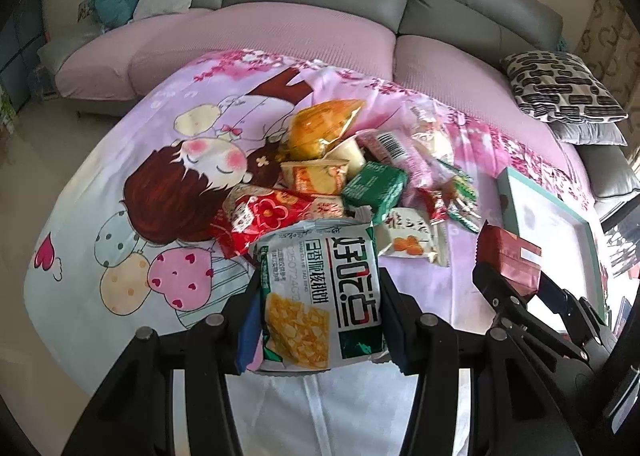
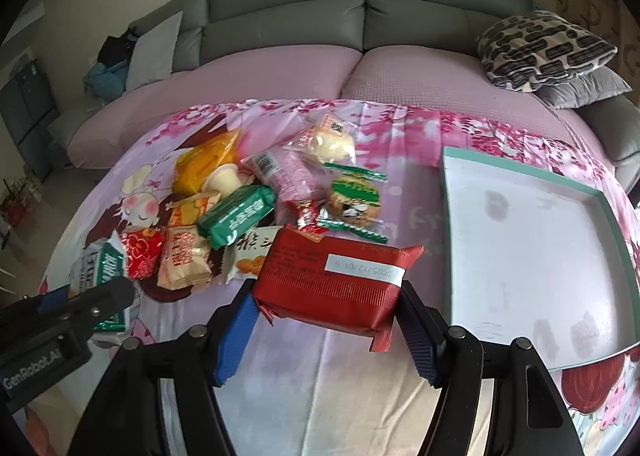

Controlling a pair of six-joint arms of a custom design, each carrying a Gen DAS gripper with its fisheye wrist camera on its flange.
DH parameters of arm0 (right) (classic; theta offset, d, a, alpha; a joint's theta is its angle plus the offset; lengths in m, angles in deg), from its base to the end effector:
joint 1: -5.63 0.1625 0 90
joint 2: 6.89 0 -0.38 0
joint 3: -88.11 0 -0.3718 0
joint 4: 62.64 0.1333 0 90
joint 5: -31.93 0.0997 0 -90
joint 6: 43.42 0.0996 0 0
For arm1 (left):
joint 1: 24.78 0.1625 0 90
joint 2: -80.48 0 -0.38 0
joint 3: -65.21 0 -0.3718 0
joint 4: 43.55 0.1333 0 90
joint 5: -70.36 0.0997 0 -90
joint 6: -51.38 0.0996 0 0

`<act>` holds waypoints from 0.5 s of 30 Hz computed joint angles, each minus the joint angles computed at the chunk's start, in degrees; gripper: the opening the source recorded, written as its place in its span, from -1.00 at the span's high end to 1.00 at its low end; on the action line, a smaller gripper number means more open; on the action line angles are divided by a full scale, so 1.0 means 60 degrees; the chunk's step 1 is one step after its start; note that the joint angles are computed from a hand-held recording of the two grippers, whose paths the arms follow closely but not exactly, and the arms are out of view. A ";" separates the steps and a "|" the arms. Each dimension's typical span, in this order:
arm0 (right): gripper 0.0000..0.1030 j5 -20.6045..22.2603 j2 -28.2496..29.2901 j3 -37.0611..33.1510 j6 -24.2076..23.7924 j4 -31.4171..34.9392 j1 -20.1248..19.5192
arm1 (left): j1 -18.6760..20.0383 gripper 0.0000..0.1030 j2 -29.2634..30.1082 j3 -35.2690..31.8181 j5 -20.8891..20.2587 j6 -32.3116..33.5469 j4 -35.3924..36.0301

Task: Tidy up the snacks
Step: 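Carry the cracker bag and red pastry over the teal-rimmed tray with both tools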

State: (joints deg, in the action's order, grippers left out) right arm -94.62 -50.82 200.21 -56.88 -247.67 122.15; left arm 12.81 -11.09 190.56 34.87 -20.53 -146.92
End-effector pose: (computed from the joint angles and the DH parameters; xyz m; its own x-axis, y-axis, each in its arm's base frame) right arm 0.3060 -0.4475 0.0547 -0.7232 -0.3005 0.6218 -0.5827 0.7489 -0.3157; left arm -0.1639 -0.3967 0.2467 -0.7460 -0.3468 -0.5684 0.1078 0.7795 -0.6171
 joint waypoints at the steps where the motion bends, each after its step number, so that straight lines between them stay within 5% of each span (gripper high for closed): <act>1: -0.37 -0.0029 -0.0040 0.0019 0.0023 -0.0039 -0.0008 | -0.0045 -0.03 0.0022 -0.0017 0.0012 0.0048 -0.0030; 9: -0.37 -0.0355 -0.0364 0.0096 0.0031 -0.0311 -0.0056 | -0.0044 -0.03 0.0783 -0.0513 0.0113 0.1068 -0.0855; 15: -0.37 -0.1288 -0.0608 -0.0107 0.0253 -0.0420 -0.0262 | 0.0376 -0.03 0.2196 -0.1303 -0.0031 0.3127 -0.2641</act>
State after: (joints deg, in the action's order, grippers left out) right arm -102.35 -54.47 199.56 -55.36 -250.20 120.58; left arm 15.06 2.09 182.74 34.68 -1.77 -162.77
